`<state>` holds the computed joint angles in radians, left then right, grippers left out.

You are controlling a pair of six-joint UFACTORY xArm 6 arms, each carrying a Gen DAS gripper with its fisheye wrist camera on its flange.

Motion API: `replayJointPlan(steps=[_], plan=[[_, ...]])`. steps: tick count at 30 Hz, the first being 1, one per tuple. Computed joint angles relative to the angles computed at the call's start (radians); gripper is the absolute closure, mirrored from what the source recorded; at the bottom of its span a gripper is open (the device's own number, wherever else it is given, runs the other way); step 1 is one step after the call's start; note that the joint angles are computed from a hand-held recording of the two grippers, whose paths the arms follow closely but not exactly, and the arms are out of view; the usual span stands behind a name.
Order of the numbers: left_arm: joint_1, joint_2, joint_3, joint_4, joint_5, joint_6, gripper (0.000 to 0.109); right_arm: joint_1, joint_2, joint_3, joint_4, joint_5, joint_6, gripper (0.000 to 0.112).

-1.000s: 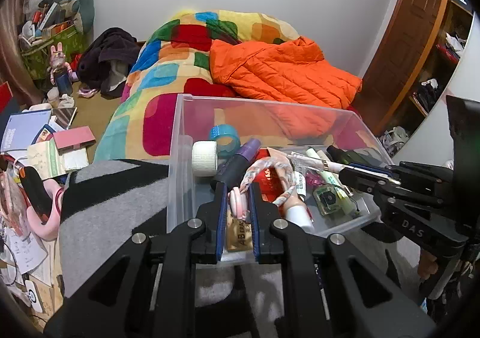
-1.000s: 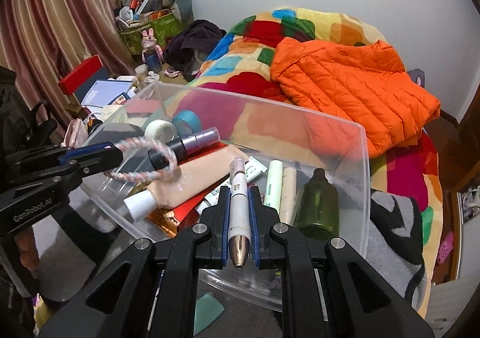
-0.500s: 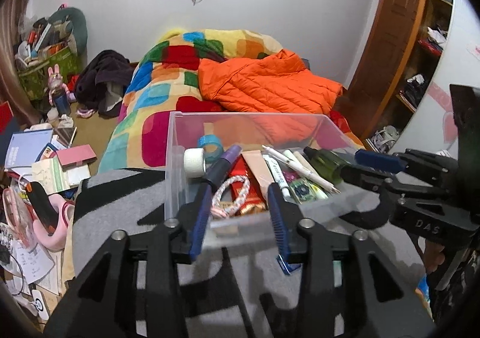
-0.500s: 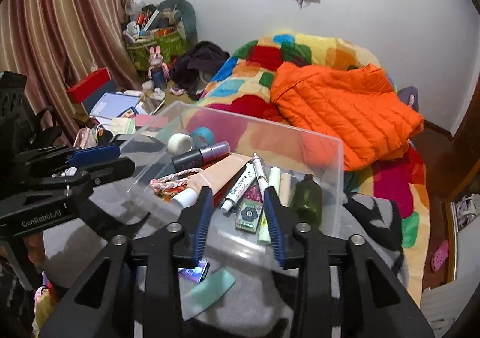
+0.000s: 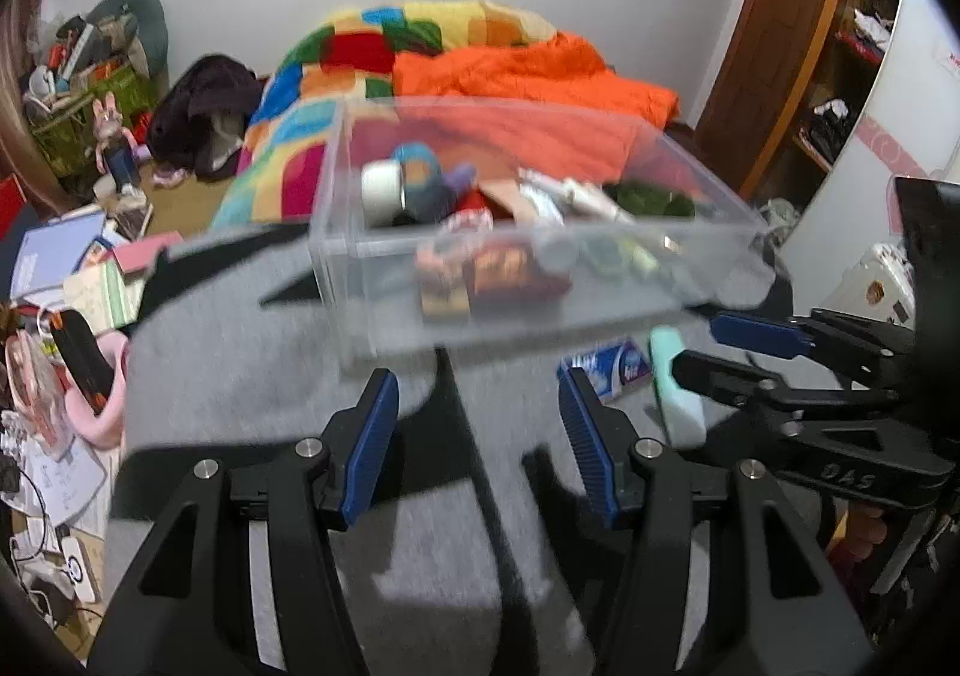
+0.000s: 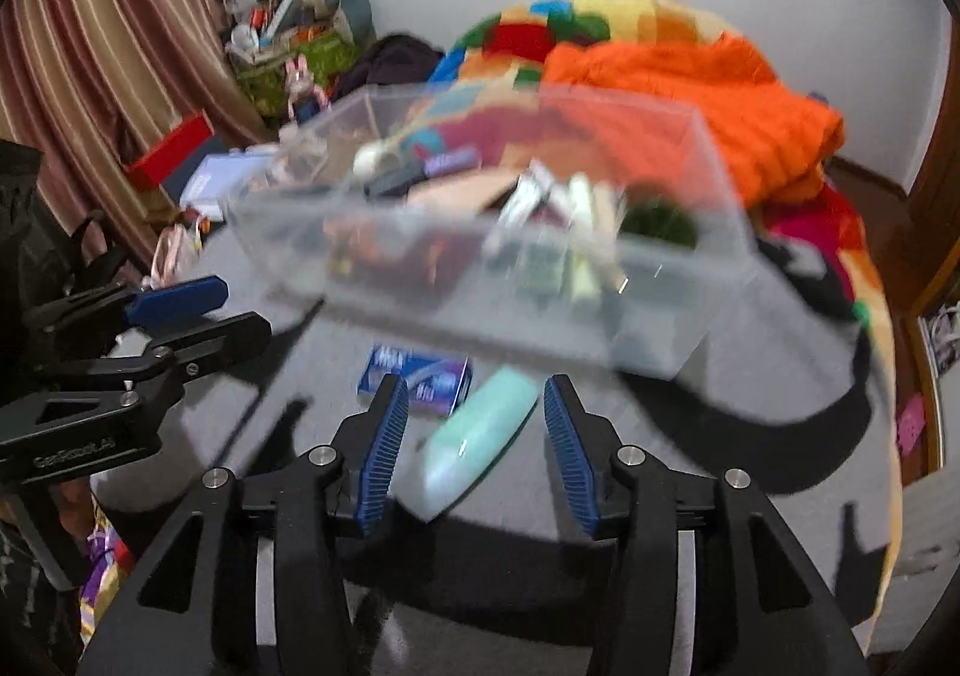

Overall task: Organize objects
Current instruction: 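Grasp the blue Max box with the left tool while the right tool grasps the mint green tube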

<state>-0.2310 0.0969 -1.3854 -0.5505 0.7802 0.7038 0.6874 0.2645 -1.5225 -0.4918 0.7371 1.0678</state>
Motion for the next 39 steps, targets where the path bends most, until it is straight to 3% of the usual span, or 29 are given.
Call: replayJointPlan(steps=[3,7,10,11,19,22,26,28,39], plan=[[-0.005,-0.002,0.016,0.021,0.019,0.006,0.052,0.004,0.028,-0.018,0.026,0.034,-0.032,0.069],[-0.025,0.007,0.011,0.036,0.046,0.033,0.048,-0.003,0.001,0.042,0.023,-0.009,-0.020,0.070],[-0.056,0.018,0.002,0.052,0.052,0.061,0.042,-0.010,-0.025,0.077,0.006,-0.014,0.007,0.089],[-0.063,0.023,-0.001,0.059,0.049,0.061,0.041,-0.012,-0.032,0.087,0.005,-0.019,0.011,0.090],[-0.139,0.093,-0.065,0.158,0.032,0.076,0.041,-0.021,-0.109,0.181,-0.037,-0.054,0.086,0.090],[-0.149,0.105,-0.073,0.139,0.022,0.110,0.041,-0.017,-0.127,0.197,-0.053,-0.056,0.100,0.090],[-0.131,0.136,-0.122,0.083,0.087,0.118,0.056,-0.016,-0.144,0.214,-0.064,-0.072,0.115,0.090],[-0.125,0.140,-0.127,0.077,0.088,0.104,0.057,-0.015,-0.150,0.217,-0.073,-0.077,0.122,0.090],[-0.098,0.001,0.033,-0.004,-0.017,0.144,0.057,0.000,-0.167,0.210,-0.117,-0.095,0.154,0.090]])
